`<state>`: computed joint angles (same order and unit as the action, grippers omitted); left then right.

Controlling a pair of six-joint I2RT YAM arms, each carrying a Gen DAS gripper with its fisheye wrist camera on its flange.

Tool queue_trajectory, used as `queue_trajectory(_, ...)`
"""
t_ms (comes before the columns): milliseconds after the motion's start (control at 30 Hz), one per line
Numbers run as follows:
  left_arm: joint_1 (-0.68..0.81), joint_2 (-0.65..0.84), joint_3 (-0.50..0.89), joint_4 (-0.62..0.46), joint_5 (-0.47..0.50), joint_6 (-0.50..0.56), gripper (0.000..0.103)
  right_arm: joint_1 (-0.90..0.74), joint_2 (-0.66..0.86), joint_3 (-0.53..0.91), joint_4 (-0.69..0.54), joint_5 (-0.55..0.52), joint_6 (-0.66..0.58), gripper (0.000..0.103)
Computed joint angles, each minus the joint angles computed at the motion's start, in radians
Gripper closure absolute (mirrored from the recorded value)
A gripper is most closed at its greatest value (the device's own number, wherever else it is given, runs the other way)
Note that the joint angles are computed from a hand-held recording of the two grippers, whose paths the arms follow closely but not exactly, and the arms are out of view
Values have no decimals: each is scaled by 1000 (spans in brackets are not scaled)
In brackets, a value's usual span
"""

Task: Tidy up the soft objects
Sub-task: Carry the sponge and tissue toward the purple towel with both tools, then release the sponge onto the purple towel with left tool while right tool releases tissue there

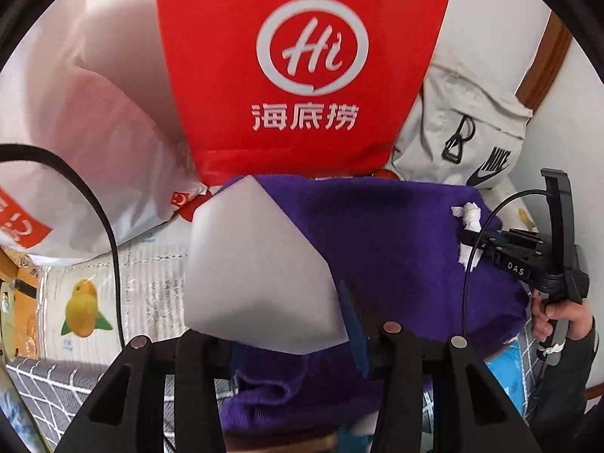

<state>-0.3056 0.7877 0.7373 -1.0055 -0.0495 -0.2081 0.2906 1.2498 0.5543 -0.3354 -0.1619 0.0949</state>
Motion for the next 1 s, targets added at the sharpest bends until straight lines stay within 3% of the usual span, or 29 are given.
queue_trajectory(233,-8,133,-26,111,0,23,61,-4,50,3,20,-10,-28,88)
queue_trajectory(300,0,192,-20,138,0,27,61,-6,56,15,6,-10,-41,77)
queue_trajectory(367,1,235,-11,157,6,42,61,-21,27,25,-32,-18,-64,54)
queue_trajectory(567,-3,360,18,198,-8,54,60,-32,-154,37,-142,-40,-103,44)
queue_trajectory(833,-42,496,36,248,-54,36,57,-114,-287,84,-258,-135,-147,43)
queue_trajectory(1000,-85,539,46,255,-130,15,37,-116,-316,85,-282,-155,-130,43)
